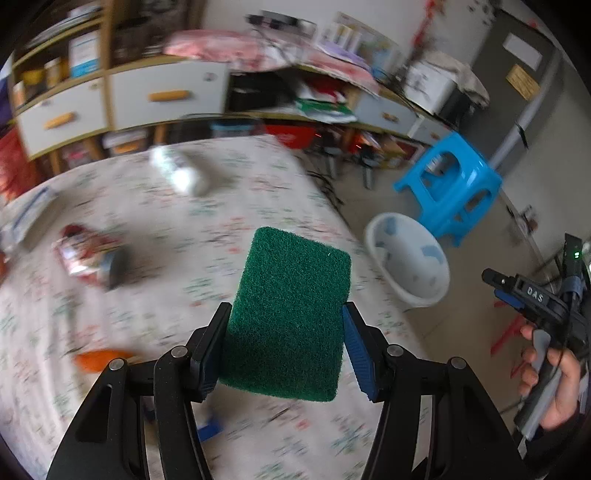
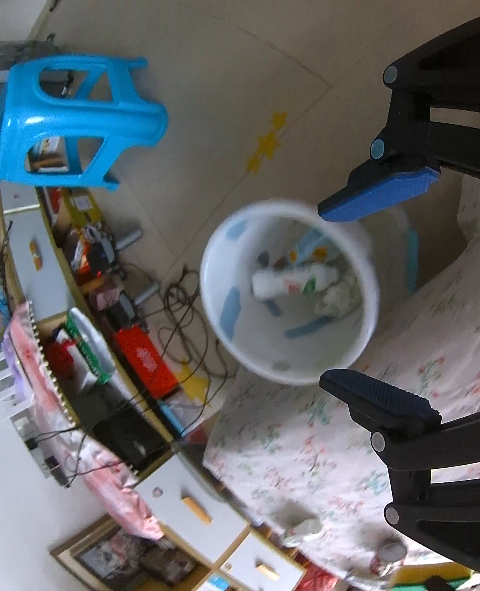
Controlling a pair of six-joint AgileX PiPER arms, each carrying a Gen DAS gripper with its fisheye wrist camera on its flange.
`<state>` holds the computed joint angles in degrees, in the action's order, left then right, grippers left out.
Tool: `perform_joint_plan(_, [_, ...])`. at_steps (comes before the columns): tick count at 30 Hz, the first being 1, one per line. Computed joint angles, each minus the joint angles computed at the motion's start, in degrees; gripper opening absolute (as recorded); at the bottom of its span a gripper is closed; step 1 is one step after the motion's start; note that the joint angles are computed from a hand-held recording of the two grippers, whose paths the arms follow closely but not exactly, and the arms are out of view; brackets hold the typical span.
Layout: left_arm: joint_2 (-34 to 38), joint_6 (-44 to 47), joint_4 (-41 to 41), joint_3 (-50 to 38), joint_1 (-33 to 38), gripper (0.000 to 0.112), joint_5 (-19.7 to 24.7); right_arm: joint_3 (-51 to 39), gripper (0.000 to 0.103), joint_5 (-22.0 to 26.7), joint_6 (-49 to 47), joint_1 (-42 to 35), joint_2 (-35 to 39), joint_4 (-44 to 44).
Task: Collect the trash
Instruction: 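Carry the white bottle to the wastebasket and open the right gripper, then move the green sponge over the wastebasket and open the left gripper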
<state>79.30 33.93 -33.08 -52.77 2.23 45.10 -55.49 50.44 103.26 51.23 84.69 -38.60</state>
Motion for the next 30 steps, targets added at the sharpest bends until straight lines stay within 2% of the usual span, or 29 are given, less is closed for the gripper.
perform_joint_plan(4, [5.27, -7.27, 3.28, -2.65, -11.82, 0.061, -5.46, 0.48, 0.072, 4.55, -3.18, 0.88, -1.41, 3.07])
perform_joint_plan(11, [15.99, -13.34, 5.19, -9.69, -23.48, 0.061, -10.72, 5.07, 0.073, 6.41, -4.26, 0.57, -6.31, 6.23])
perform_joint_plan(19, [24.23, -18.71, 8.81, -17.10, -30.43, 0.062, -13.77, 9.79, 0.075, 7.33, -4.81, -0.77, -10.66, 7.32])
perform_joint_plan(21, [26.14, -17.22, 7.08, -19.06, -31.05, 0.066, -13.31, 10.92, 0.075, 7.74, -4.54, -1.01, -11.73, 7.51])
perform_joint_plan(23, [28.28, -20.84, 10.55, -21.82, -32.25, 0.073, -11.58, 11.43, 0.076, 8.00, -4.17, -1.23, -12.41, 7.73])
perform_joint_plan(24, [28.30, -23.93, 13.54, -22.00, -32.90, 0.080, -11.94, 11.94, 0.076, 8.08, -3.93, -1.44, -13.15, 7.87])
perform_joint_plan(26, [27.15, -29.88, 18.94, -21.02, -34.09, 0.086, -13.49, 12.40, 0.076, 8.33, -3.40, -1.41, -14.07, 7.85])
perform_joint_plan(30, [23.48, -31.97, 22.31, -17.99, -33.99, 0.087, -13.60, 11.82, 0.078, 10.02, -2.66, 0.10, -14.66, 6.91])
